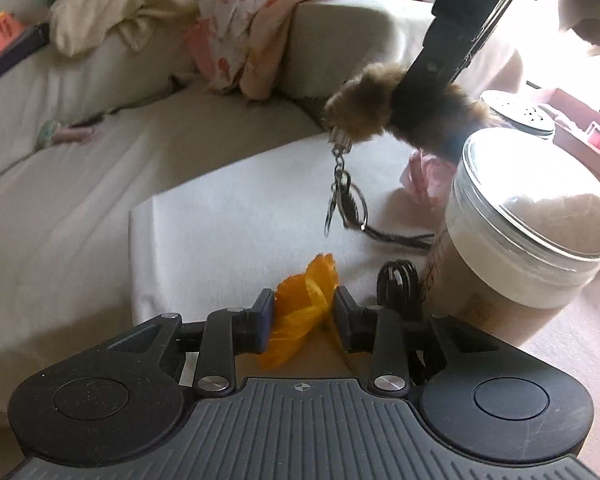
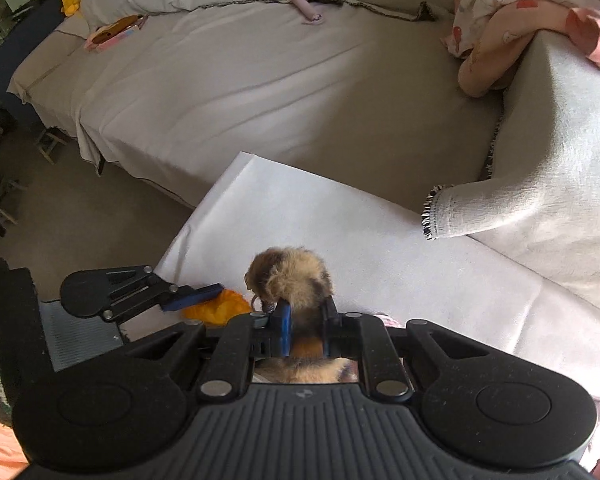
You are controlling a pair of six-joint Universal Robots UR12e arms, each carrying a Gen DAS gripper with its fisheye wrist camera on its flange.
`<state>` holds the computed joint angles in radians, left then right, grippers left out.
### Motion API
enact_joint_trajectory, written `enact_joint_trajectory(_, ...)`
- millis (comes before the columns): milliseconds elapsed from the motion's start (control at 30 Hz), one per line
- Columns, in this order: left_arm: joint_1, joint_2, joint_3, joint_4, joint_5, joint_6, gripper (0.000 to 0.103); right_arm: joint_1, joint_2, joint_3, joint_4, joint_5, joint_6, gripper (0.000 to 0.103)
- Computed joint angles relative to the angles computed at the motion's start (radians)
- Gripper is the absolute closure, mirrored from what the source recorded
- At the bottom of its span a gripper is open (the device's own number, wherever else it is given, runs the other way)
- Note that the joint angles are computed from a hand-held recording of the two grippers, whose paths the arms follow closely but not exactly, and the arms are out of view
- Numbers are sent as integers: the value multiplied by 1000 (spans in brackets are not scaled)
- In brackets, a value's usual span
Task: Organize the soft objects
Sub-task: 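Grasp the orange flower keychain with the left gripper while the right gripper grasps the brown fur keychain, then carry the flower and fur keychain into the pink box and open both grippers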
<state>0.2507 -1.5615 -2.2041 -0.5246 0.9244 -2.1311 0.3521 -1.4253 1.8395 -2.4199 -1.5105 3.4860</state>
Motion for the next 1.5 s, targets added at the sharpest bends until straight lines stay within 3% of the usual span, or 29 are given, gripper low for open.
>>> enact_joint_trajectory(100, 18, -6, 15, -59, -36, -42, 67, 0, 2, 4, -14, 2, -1, 89)
enact_joint_trajectory(167, 32, -7, -5, -28, -70, -49, 72, -3, -2, 11, -26, 14, 11, 89)
enact_joint_trajectory(200, 41, -8, -16, -8, -93, -53, 82, -4, -5, 16, -37, 19, 17, 89)
enact_joint_trajectory(300, 64, -8, -38, 34, -142, -133, 84, 0, -25, 34, -84, 16, 31, 89)
enact_joint_trajectory(467, 143, 61, -27, 99, -333, -250, 86, 10, -116, 82, -243, -14, 37, 90)
enact_joint_trajectory(600, 184, 132, -10, 315, -500, -424, 86, 12, -235, 144, -421, -51, 35, 90)
enact_joint_trajectory(700, 189, 163, 11, 478, -617, -576, 85, 21, -333, 185, -515, -119, 23, 90)
enact_joint_trajectory(833, 138, 156, 48, 729, -715, -824, 85, 53, -442, 214, -575, -265, -48, 90)
enact_joint_trajectory(900, 98, 157, 50, 806, -734, -895, 85, 71, -480, 216, -562, -351, -74, 90)
enact_joint_trajectory(967, 39, 152, 51, 812, -730, -892, 85, 86, -514, 223, -544, -425, -91, 90)
enact_joint_trajectory(1000, 12, 156, 46, 777, -725, -865, 85, 93, -529, 228, -535, -460, -96, 90)
enact_joint_trajectory(1133, -112, 203, 10, 430, -652, -603, 85, 95, -590, 267, -505, -527, -96, 90)
enact_joint_trajectory(1200, -172, 200, 5, 301, -612, -523, 85, 87, -619, 290, -486, -532, -80, 90)
enact_joint_trajectory(1300, -248, 168, -3, 250, -550, -506, 84, 58, -657, 323, -445, -522, -50, 90)
enact_joint_trajectory(1400, -332, 97, -2, 335, -416, -551, 81, 8, -690, 356, -412, -485, -18, 90)
enact_joint_trajectory(1500, -420, 47, 37, 166, -173, -490, 81, -53, -715, 390, -378, -422, 20, 90)
